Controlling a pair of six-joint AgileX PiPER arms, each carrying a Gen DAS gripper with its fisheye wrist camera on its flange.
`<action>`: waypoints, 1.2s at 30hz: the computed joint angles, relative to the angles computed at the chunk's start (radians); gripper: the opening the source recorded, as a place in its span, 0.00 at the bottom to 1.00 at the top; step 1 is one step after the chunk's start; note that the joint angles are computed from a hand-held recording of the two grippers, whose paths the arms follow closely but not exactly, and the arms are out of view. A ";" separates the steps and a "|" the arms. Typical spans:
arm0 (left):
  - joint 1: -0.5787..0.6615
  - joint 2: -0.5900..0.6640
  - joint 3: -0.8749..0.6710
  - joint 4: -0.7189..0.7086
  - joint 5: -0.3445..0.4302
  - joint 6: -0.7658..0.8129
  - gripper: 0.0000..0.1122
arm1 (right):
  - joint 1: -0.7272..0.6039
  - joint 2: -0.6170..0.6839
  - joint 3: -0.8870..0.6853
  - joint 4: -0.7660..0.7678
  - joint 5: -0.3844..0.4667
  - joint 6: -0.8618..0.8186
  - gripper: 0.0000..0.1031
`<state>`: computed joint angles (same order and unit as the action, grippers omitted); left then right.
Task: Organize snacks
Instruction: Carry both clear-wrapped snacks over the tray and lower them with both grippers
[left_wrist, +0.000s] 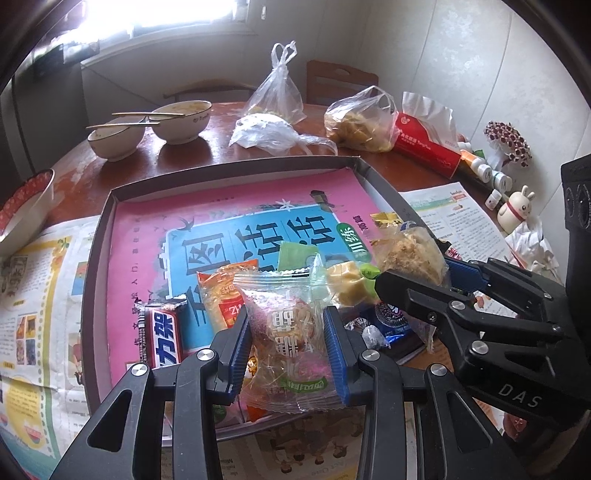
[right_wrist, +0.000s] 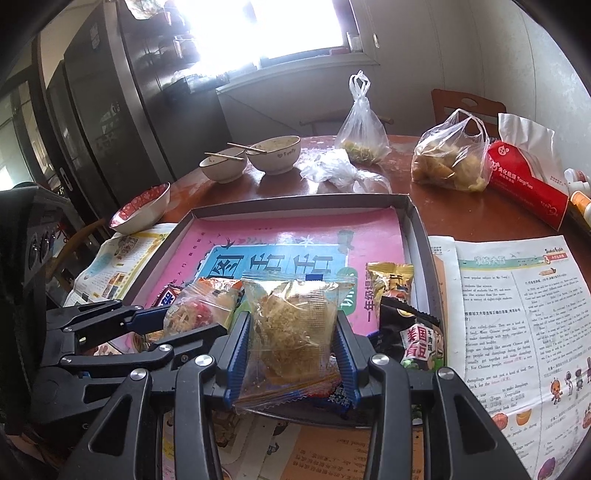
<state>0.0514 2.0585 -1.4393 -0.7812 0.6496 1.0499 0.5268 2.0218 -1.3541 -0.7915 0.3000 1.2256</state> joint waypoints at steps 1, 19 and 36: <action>0.001 0.000 0.001 -0.001 0.000 0.002 0.35 | 0.002 0.003 -0.004 0.001 0.007 -0.002 0.42; 0.002 0.002 -0.003 0.005 -0.005 -0.004 0.35 | 0.025 0.025 -0.034 -0.035 0.067 0.010 0.43; 0.002 0.002 -0.005 0.013 -0.008 -0.017 0.35 | 0.050 0.012 -0.021 -0.119 0.108 0.070 0.47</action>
<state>0.0535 2.0603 -1.4445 -0.7683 0.6417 1.0327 0.5769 2.0338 -1.3752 -0.9106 0.4080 1.2955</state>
